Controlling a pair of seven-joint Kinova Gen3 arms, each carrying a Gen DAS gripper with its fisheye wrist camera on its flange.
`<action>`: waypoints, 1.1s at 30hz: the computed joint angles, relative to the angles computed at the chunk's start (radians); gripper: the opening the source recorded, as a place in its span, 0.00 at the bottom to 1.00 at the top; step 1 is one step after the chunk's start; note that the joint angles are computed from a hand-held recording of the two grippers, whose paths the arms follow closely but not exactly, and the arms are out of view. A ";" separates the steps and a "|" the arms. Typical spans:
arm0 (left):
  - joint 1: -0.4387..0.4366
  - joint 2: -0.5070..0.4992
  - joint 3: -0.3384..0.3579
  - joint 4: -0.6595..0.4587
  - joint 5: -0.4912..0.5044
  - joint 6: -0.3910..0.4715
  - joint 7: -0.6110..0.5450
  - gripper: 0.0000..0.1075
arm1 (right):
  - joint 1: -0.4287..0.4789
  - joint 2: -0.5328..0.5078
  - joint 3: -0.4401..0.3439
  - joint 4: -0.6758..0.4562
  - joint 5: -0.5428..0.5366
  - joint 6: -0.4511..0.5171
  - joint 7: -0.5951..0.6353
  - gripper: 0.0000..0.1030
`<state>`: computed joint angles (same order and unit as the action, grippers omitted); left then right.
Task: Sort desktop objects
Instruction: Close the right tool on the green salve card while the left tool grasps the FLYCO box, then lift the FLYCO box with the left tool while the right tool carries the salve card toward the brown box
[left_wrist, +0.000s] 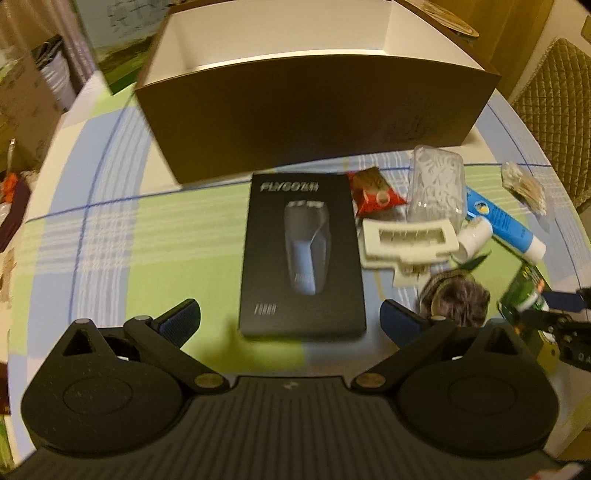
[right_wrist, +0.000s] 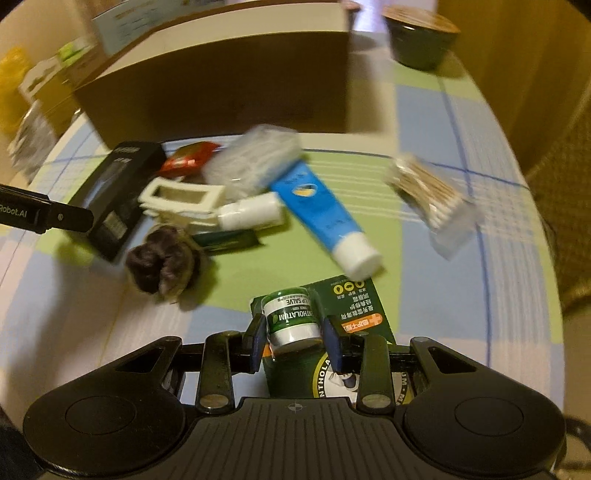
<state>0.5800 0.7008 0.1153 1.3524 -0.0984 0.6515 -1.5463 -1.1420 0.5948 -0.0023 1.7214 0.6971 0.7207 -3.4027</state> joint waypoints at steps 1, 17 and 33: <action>-0.007 0.018 0.010 -0.029 0.003 0.016 -0.014 0.95 | -0.002 -0.002 0.002 0.001 -0.006 0.010 -0.010 0.30; 0.010 0.179 0.000 -0.235 0.035 0.097 -0.100 0.72 | 0.010 -0.014 -0.032 0.001 -0.032 0.086 -0.083 0.30; 0.005 0.008 -0.022 0.075 0.009 0.039 0.049 0.72 | 0.007 -0.012 -0.020 0.025 0.016 0.034 -0.056 0.31</action>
